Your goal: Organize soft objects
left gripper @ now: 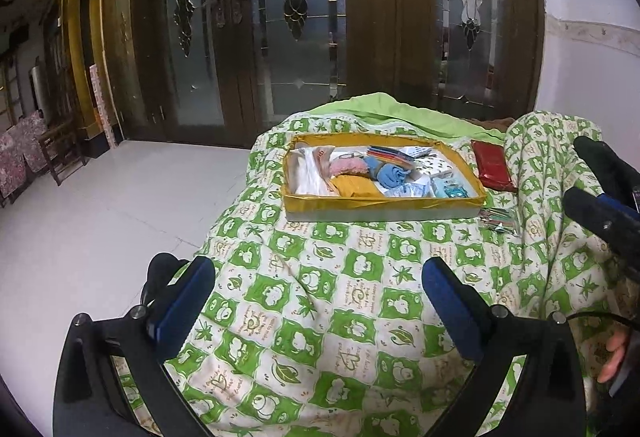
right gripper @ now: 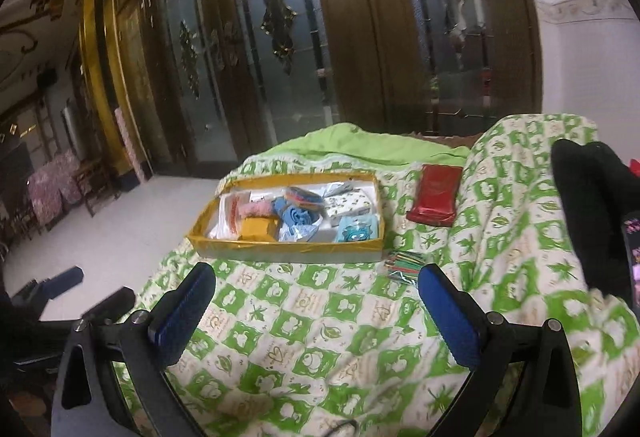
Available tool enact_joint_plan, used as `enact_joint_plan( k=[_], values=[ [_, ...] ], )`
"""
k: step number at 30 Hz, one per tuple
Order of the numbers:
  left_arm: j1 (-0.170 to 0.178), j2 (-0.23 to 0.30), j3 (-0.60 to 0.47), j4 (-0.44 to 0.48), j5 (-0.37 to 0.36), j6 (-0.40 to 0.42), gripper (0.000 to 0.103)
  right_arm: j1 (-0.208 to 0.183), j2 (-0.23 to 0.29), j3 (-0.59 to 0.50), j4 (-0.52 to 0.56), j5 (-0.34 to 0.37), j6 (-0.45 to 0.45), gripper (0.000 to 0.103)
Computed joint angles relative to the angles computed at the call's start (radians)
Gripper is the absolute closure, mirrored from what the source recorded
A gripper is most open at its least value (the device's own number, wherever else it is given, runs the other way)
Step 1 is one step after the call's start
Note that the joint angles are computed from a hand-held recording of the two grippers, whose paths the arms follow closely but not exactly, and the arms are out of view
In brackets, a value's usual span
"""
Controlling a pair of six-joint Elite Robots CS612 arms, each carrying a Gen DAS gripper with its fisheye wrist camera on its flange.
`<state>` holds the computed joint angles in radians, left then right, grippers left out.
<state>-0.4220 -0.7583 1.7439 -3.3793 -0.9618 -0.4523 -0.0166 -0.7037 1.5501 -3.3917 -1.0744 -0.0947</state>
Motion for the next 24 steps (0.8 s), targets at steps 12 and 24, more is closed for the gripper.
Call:
enact_joint_plan(
  k=[12,24],
  values=[
    [-0.007,0.004,-0.016,0.068,-0.007,0.010,0.000,0.006,-0.006,0.011,0.053,-0.017,-0.037,0.000],
    [0.004,-0.004,-0.010,0.064,-0.038,-0.053,0.000,0.006,-0.003,0.014,0.013,-0.020,-0.044,0.000]
  ],
)
